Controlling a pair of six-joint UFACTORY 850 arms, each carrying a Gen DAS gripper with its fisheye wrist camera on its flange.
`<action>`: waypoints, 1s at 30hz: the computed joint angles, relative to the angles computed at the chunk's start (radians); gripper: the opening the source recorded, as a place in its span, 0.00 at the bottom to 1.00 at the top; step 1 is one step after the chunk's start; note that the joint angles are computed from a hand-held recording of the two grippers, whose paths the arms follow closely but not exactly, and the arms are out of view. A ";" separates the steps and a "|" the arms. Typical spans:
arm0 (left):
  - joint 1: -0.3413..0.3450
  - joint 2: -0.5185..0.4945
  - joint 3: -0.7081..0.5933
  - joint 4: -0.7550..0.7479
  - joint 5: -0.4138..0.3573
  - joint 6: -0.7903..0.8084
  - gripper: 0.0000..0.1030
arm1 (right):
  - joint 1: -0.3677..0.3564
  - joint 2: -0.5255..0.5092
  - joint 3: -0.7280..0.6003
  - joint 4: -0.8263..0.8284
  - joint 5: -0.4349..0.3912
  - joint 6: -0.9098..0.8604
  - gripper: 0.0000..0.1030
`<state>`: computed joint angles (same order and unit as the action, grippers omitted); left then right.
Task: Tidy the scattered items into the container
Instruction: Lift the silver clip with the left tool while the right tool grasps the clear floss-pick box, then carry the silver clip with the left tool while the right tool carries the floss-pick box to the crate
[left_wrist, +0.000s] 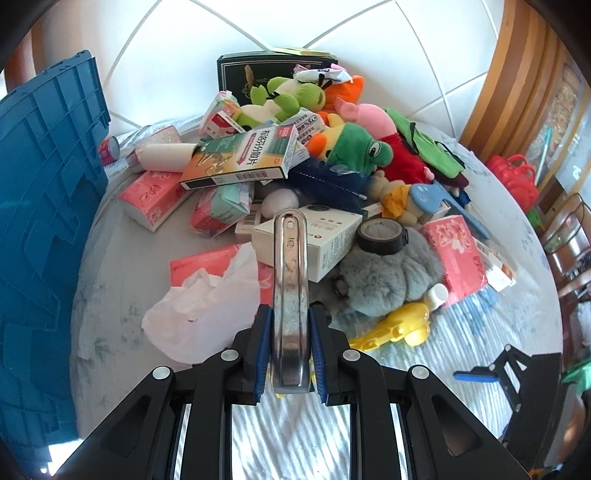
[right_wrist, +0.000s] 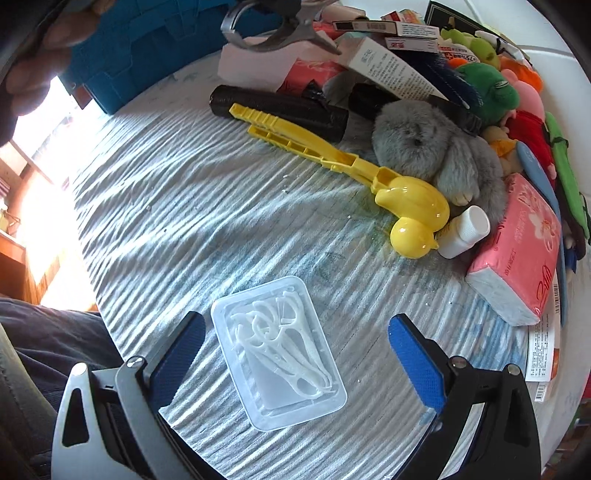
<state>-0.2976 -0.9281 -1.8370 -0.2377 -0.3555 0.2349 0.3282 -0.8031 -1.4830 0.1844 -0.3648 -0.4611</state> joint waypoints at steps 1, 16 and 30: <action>0.001 0.001 0.000 0.000 0.000 0.001 0.19 | 0.004 -0.002 0.002 -0.031 0.004 0.022 0.98; 0.011 0.018 0.018 -0.009 0.016 0.010 0.19 | 0.004 -0.023 -0.033 -0.193 -0.037 0.202 0.56; 0.016 0.055 0.049 -0.044 0.052 0.027 0.19 | -0.001 0.018 -0.048 -0.316 -0.031 0.363 0.56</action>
<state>-0.2812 -0.8728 -1.7883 -0.2815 -0.3039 0.2623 0.3272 -0.7849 -1.5314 -0.1315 -0.3955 -0.0977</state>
